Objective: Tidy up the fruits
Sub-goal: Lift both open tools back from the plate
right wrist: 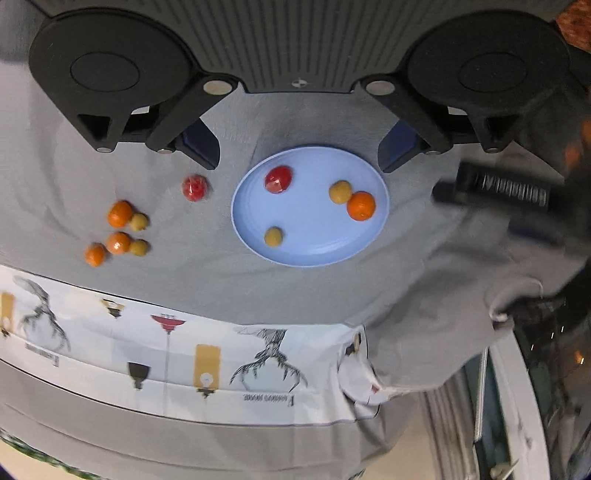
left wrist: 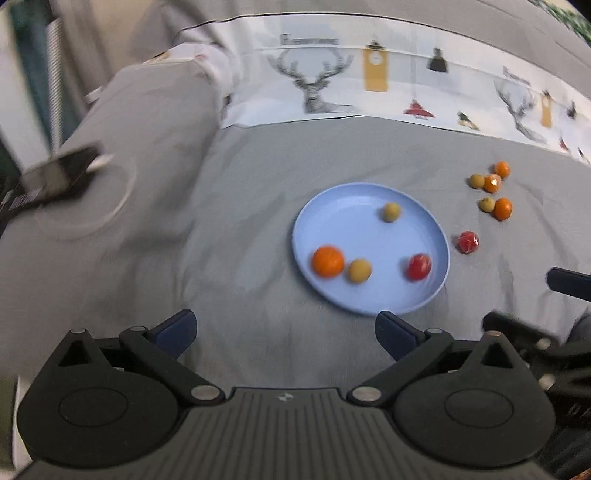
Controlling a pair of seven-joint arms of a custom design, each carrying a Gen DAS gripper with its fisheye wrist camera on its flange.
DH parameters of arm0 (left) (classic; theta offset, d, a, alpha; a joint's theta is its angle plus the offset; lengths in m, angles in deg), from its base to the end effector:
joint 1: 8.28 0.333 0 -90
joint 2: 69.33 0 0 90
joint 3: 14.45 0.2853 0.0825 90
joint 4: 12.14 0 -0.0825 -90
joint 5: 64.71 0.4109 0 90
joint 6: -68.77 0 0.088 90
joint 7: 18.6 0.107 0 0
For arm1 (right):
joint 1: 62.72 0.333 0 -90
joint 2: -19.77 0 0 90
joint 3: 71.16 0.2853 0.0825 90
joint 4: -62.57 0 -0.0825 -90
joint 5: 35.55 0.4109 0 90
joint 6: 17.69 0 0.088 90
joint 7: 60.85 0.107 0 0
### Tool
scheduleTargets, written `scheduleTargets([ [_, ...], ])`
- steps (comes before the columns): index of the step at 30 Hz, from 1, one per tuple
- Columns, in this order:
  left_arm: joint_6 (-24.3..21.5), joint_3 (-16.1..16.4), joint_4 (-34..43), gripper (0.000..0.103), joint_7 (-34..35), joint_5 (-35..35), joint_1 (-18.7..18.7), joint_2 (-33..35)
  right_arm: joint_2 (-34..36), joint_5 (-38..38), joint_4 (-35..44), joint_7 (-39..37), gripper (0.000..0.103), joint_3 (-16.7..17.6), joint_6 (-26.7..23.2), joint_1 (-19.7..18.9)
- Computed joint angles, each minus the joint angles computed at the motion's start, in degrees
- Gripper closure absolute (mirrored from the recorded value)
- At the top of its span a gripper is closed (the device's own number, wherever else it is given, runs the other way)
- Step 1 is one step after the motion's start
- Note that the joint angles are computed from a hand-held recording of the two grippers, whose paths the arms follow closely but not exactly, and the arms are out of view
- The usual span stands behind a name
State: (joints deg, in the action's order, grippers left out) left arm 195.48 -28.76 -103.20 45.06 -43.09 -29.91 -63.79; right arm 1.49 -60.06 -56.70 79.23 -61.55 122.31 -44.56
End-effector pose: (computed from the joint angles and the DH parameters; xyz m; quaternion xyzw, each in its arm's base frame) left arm 0.5429 -0.3697 0.5992 -0.5634 0.7679 -0.2107 0.2201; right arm 0.4780 0.2619 0.6022 -0.6045 0.6990 -0.2408 0.2967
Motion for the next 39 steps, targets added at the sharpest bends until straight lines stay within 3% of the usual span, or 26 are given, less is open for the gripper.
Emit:
scheduleTargets([
  [2,-0.19,-0.14,-3.39,0.0,-2.73,-0.55,0.05,-2.91,-1.52,-1.41,-0.71,1.65,0.009,1.02,-0.28,-0.11],
  [5,-0.61,-0.97,-5.16,0.0,-0.76,-2.97,0.51,-4.81,-2.82,-3.51,-0.84,2.53,0.007,2.3,-2.27,0.15],
  [10,0.72,-2.23,-7.8,0.0,-3.76,1.6,0.88,-7.76,-4.76,-5.26,-1.66,3.81,0.006,3.38,-2.8,0.6],
  [39,2.45,-4.18,-10.14,0.0,-4.85,4.57,2.38,-10.58,-6.98,-6.54,-2.86,4.82,0.006,4.16,-2.06,0.92],
])
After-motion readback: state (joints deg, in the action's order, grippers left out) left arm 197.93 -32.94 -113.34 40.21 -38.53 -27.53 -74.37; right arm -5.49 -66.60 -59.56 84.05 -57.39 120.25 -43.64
